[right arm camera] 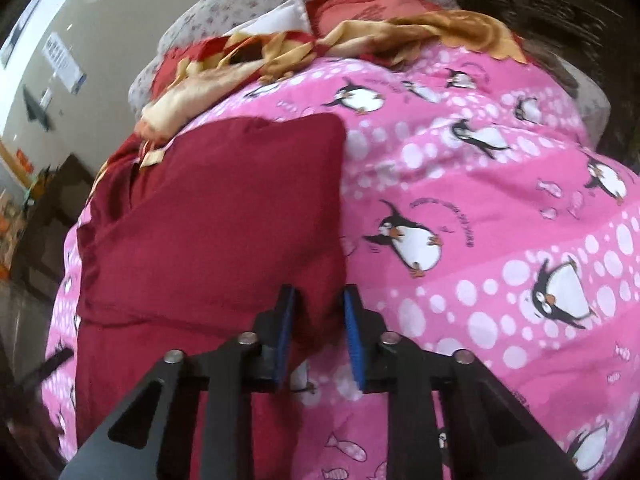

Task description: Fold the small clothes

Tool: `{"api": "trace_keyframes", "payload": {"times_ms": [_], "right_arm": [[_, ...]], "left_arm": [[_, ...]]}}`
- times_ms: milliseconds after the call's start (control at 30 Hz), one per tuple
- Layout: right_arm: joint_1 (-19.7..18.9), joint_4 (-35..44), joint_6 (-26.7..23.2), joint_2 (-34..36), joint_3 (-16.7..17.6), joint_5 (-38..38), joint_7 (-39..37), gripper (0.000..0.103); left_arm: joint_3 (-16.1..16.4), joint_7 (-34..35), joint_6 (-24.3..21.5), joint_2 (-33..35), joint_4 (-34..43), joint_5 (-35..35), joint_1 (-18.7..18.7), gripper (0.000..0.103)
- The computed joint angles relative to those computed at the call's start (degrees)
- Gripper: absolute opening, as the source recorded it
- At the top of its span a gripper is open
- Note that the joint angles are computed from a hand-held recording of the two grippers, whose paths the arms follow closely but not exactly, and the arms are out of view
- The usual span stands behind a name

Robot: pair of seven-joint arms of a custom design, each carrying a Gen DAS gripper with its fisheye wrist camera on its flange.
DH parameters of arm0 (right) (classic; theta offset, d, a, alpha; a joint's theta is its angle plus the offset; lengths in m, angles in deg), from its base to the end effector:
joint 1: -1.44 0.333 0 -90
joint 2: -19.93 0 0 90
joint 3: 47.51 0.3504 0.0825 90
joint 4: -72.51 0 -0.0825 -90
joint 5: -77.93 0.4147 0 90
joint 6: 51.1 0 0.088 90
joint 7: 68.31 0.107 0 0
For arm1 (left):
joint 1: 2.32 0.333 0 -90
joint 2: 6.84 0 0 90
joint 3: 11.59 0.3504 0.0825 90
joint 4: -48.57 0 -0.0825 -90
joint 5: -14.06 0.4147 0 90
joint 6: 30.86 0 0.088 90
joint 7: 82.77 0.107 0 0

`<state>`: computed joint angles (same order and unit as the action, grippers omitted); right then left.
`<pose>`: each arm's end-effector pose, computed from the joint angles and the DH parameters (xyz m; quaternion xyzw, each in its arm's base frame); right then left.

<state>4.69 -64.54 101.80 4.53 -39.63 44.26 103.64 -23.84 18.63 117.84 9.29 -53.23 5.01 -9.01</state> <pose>0.4980 0.1181 0.4934 -0.3655 0.8702 -0.2068 0.2579 0.6781 -0.2140 0.4821 -0.5335 0.7984 -0.2560 0.1116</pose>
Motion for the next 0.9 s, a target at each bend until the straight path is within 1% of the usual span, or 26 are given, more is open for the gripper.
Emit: {"api": "trace_keyframes", "payload": {"times_ms": [133, 233, 267, 300, 333, 367, 400, 500, 533, 567, 600, 633, 667, 800, 900], "right_arm": [[0.8, 0.5, -4.4, -2.0, 1.1, 0.0, 0.3, 0.021], [2.6, -0.7, -3.2, -4.3, 0.4, 2.7, -2.3, 0.023], [3.3, -1.0, -3.0, -4.7, 0.2, 4.3, -4.0, 0.03], [4.0, -1.1, -3.3, -4.9, 0.1, 5.9, -5.7, 0.039], [4.3, -1.3, -3.4, -5.0, 0.4, 6.8, -6.6, 0.043], [4.5, -1.4, -3.1, -4.9, 0.9, 7.4, -6.8, 0.05], [4.5, -1.5, -2.7, -4.6, 1.1, 7.9, -7.0, 0.052], [5.6, -1.3, -2.0, -2.4, 1.1, 10.6, -8.9, 0.052], [6.0, -1.2, -1.9, -1.6, 0.9, 11.4, -10.1, 0.051], [5.9, -1.0, -2.2, -1.2, 1.4, 10.7, -10.1, 0.032], [4.9, -0.7, -3.6, -1.3, 2.9, 7.7, -8.2, 0.007], [4.2, -1.4, -3.0, -2.3, 3.6, 5.1, -6.3, 0.008], [4.4, -2.0, -2.1, -2.9, 3.2, 5.0, -6.0, 0.007], [5.4, -3.1, -3.0, -3.6, 1.6, 8.0, -8.4, 0.007], [4.9, -3.4, -2.1, -3.8, 2.1, 8.1, -7.5, 0.007]], "left_arm": [[-0.1, 1.4, 0.4, -1.7, -2.5, -0.6, 0.5, 0.076], [-0.3, 2.6, 0.7, -2.4, -3.7, -1.5, 0.7, 0.076], [-0.2, 2.9, 0.9, -2.6, -4.0, -1.6, 0.7, 0.076], [-0.2, 3.1, 1.0, -2.8, -4.3, -1.7, 0.6, 0.076], [-0.2, 3.2, 1.1, -2.9, -4.6, -1.9, 0.6, 0.076], [-0.2, 3.3, 1.0, -2.9, -4.7, -2.0, 0.6, 0.076], [-0.1, 3.3, 0.9, -2.9, -4.7, -2.0, 0.5, 0.076], [0.0, 3.5, 0.9, -3.2, -5.1, -1.8, 0.4, 0.076], [0.1, 3.5, 0.9, -3.2, -5.1, -1.7, 0.4, 0.076], [0.1, 3.6, 1.0, -3.3, -5.2, -1.9, 0.5, 0.076], [0.2, 3.7, 1.1, -3.5, -5.5, -2.0, 0.6, 0.076], [0.2, 3.8, 1.2, -3.7, -5.7, -2.1, 0.7, 0.076], [0.4, 3.7, 1.3, -3.9, -6.0, -2.1, 0.7, 0.076], [0.8, 3.0, 1.0, -3.9, -6.6, -1.4, 0.8, 0.076], [0.8, 2.9, 0.1, -4.0, -6.7, -1.6, 1.0, 0.076]]}}
